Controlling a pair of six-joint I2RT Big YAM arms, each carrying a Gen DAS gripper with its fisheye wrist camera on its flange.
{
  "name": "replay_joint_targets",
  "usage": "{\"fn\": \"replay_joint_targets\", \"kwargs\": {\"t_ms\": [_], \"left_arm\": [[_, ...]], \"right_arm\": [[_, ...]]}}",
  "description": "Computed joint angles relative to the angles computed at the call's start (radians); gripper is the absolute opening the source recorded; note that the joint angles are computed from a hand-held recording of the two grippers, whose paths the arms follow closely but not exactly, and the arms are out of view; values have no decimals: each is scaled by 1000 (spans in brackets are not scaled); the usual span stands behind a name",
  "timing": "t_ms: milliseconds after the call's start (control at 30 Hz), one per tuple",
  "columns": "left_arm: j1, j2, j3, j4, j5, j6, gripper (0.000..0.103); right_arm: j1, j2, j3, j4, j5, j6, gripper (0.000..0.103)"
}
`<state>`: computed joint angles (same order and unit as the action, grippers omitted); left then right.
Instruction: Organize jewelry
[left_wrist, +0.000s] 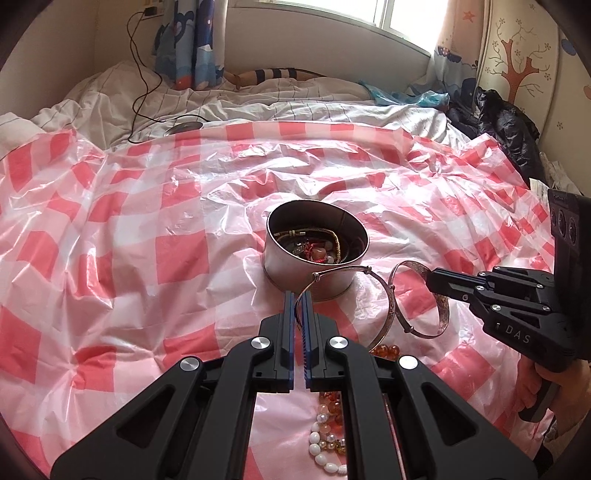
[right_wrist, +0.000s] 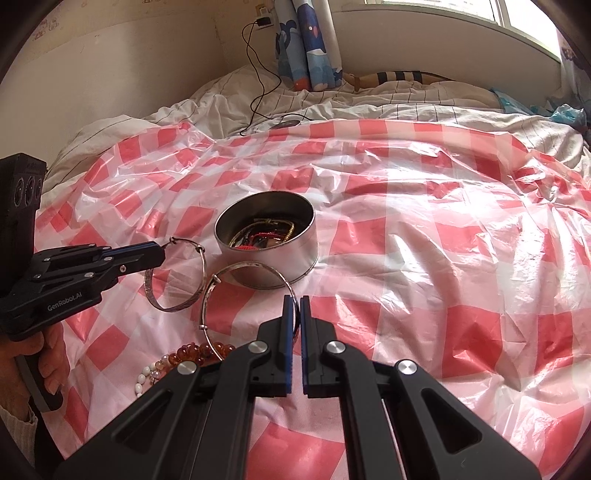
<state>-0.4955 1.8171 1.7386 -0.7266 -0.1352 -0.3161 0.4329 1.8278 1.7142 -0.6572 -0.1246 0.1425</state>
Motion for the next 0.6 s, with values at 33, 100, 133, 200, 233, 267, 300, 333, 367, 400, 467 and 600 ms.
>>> {"fn": "replay_joint_targets", "kwargs": {"t_ms": [33, 100, 133, 200, 233, 267, 300, 333, 367, 400, 467, 600], "left_arm": [[-2, 3, 3, 1, -4, -1, 3], [-4, 9, 11, 1, -7, -1, 3], [-4, 9, 11, 1, -6, -4, 3], [-2, 14, 18, 1, -5, -8, 3], [-2, 15, 20, 2, -5, -10, 3], [-2, 15, 20, 6, -4, -12, 3], [0, 16, 22, 9, -1, -16, 3], [0, 17, 26, 10, -3, -17, 3], [1, 20, 33, 9, -2, -16, 3], [5, 21, 37, 13, 7, -19, 3], [14, 30, 53, 11, 24, -27, 3], [32, 61, 97, -17, 35, -32, 3]], "right_arm": [[0, -1, -1, 3, 3, 1, 4], [-1, -3, -5, 10, 8, 4, 4], [-2, -6, -8, 14, 9, 5, 4], [-3, -8, -12, 21, 7, 11, 4], [-4, -8, -12, 23, 6, 12, 4], [-4, -8, -11, 24, 6, 12, 4], [-5, -8, -11, 27, 7, 14, 4], [-6, -9, -12, 29, 8, 17, 4], [-6, -9, -12, 33, 10, 21, 4], [-7, -10, -12, 36, 16, 23, 4], [-10, -11, -11, 44, 28, 31, 4], [-19, -17, -14, 63, 31, 53, 4]]}}
